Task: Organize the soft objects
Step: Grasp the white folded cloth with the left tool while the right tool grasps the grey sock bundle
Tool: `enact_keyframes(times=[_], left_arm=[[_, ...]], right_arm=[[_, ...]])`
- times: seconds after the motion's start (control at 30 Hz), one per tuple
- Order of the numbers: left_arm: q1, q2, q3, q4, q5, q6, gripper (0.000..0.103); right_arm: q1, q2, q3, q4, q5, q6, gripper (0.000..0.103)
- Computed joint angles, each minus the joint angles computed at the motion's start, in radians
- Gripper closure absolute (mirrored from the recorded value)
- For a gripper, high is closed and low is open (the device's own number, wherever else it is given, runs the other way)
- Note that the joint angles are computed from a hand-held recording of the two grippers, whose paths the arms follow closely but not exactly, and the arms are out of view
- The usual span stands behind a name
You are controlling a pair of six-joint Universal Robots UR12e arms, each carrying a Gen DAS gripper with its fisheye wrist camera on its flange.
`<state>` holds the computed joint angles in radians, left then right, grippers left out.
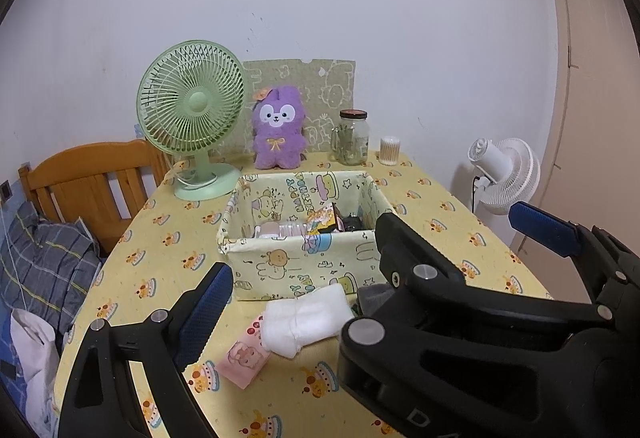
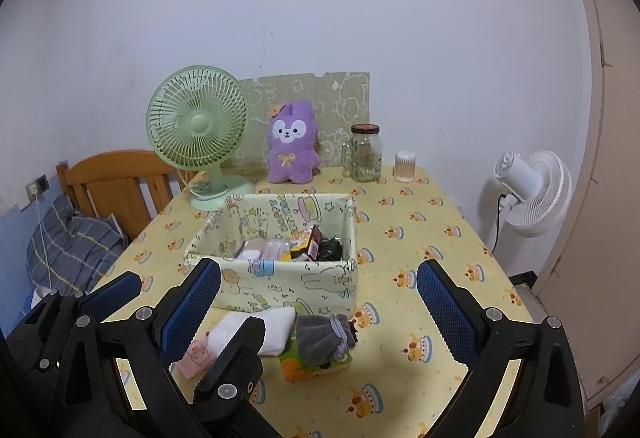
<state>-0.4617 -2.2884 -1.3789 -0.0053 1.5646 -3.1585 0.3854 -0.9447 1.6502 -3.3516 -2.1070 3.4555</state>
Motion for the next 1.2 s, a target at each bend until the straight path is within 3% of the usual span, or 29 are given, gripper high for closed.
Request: enact_keyframes(times=[0.8,0.93,1.1,1.2], left_arm=[[0.000,-0.066,0.057,-0.104,0.008,-0.007,0.009],[0.002,-0.081,0.075,-0.136,0.016,-0.016,0.009],[0.004,-0.098,0.099,-0.184,0.019,-0.019,0.009],[0.005,-0.108,0.113,-0.207,0.024,-0.018,0.009]], right_arm=[[-0.031,0.050,-0.019,0.085,0.052,0.048,0.004],[-0.045,0.057,-0.025,0.125,0.082,0.075,0.008],[-0.060,0.068,-0.040,0.180,0.128,0.088,0.024],[-0.066,0.075,-0.047,0.199,0.152,0.091,0.026]])
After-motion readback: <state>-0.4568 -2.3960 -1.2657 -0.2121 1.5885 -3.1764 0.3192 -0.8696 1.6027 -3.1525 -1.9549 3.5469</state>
